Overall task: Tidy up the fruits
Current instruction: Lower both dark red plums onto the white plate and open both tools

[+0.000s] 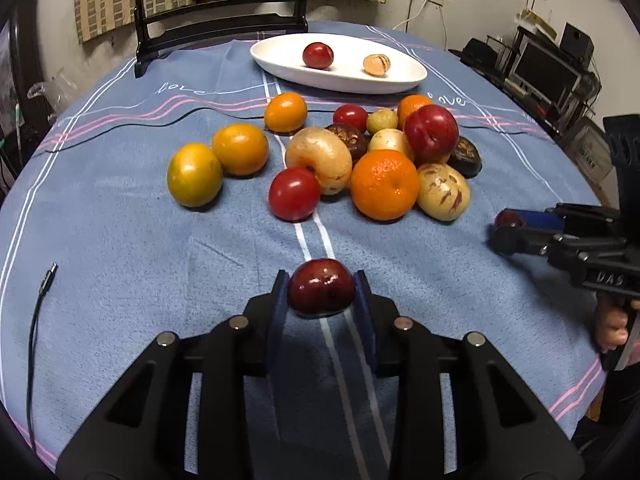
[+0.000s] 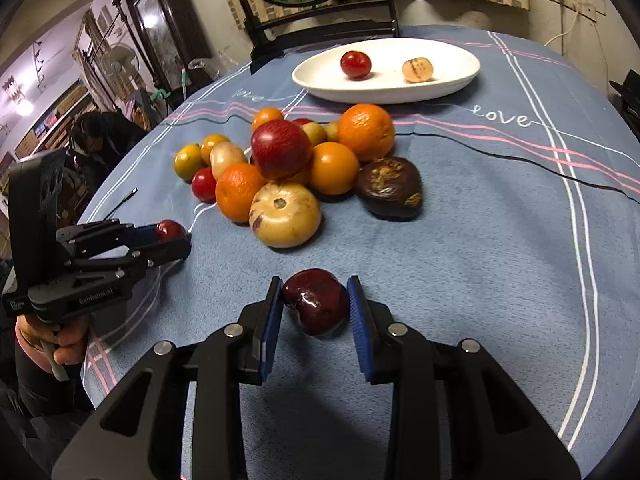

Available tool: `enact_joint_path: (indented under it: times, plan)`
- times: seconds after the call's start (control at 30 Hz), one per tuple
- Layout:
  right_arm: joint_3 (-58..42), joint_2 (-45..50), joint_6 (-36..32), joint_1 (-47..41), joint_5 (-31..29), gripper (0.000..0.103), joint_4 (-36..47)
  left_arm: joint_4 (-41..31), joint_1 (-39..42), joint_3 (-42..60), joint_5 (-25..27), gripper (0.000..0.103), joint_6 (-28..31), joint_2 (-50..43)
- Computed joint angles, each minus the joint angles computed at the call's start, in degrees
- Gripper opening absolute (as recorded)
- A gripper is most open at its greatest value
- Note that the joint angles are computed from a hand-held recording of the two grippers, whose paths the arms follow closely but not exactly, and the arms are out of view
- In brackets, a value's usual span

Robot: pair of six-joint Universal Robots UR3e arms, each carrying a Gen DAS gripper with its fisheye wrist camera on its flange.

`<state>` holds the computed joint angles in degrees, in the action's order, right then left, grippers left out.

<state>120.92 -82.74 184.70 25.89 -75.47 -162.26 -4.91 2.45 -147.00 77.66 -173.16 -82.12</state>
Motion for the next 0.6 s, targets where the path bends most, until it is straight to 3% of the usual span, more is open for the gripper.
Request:
enact_joint_path:
  times: [0.2,0.43,0.53,0.6]
  plan:
    - [-3.8,0.5,-2.5,0.7,0.2,0.033,3.7,-2.9,4.5,-1.6,-6.1,0.033,2.2,3.0]
    - [-10.7,-0.3,-6.0,-2.2,3.5,0.033,9.2,-15.2,10.5,1.9,-14.4,0.033,7.8,11.0]
    - [-17.5,4.1,-6.7,-2.8,2.7,0.033,8.2,-18.0,9.9,10.6,-15.7,0.033,8.7,7.0]
    - [-22.1,7.9,-6.4,-2.9,0.9,0.033,6.9,-15.6,6.9,17.1,-12.7,0.033,7.4,1.1]
